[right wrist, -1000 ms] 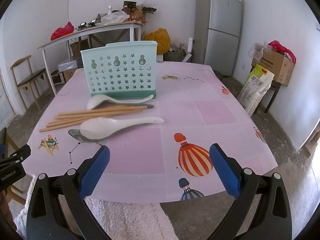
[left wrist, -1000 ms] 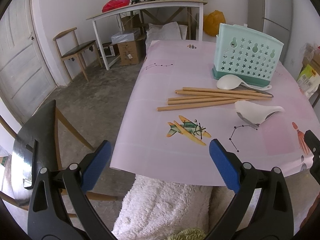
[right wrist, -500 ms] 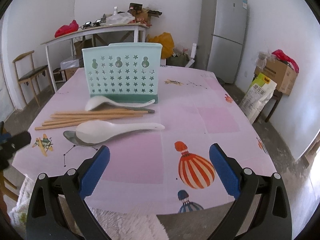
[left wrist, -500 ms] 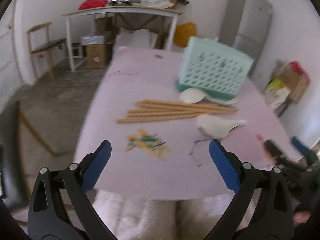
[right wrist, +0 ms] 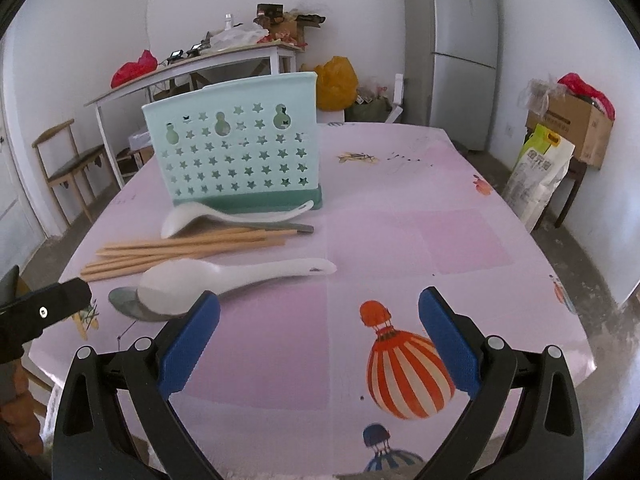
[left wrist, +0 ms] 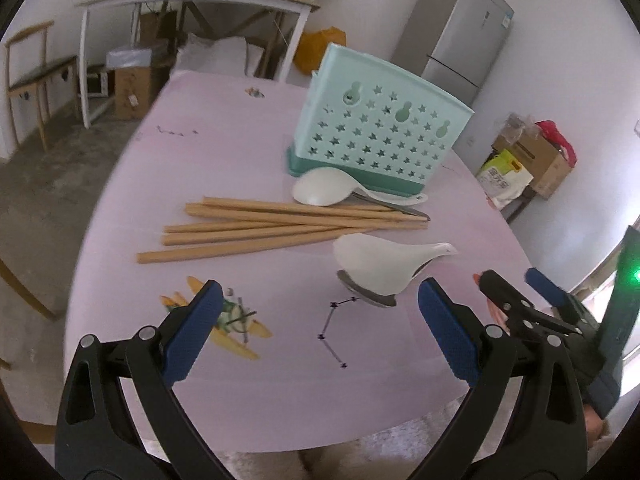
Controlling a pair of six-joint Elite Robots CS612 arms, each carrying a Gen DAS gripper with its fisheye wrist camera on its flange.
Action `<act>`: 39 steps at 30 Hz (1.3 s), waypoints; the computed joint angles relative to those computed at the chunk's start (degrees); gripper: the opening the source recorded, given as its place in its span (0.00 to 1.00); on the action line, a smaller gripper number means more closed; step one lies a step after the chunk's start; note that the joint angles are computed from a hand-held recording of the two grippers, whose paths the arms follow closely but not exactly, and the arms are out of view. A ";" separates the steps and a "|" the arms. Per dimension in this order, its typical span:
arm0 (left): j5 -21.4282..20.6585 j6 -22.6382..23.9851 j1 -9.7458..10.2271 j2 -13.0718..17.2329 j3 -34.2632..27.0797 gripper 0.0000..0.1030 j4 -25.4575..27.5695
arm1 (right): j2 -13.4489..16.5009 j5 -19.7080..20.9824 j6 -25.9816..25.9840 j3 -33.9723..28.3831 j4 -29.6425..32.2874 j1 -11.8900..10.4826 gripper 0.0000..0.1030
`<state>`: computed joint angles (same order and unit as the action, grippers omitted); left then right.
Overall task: Organize utensils
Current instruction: 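Reach the right gripper to the white ladle and close on its handle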
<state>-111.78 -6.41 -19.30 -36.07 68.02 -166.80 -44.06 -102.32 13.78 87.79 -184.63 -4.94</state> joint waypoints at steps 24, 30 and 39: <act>-9.64 -3.05 1.31 2.77 -7.25 0.05 19.44 | 0.44 7.92 -7.34 -1.24 -2.01 -0.60 0.87; -8.52 -1.67 2.81 1.21 -5.35 0.05 20.65 | 0.12 18.30 -11.72 -3.23 5.17 -1.96 0.70; -7.91 0.03 5.12 0.96 -4.44 0.05 19.16 | 3.21 24.87 -24.87 -12.90 25.15 -2.68 0.54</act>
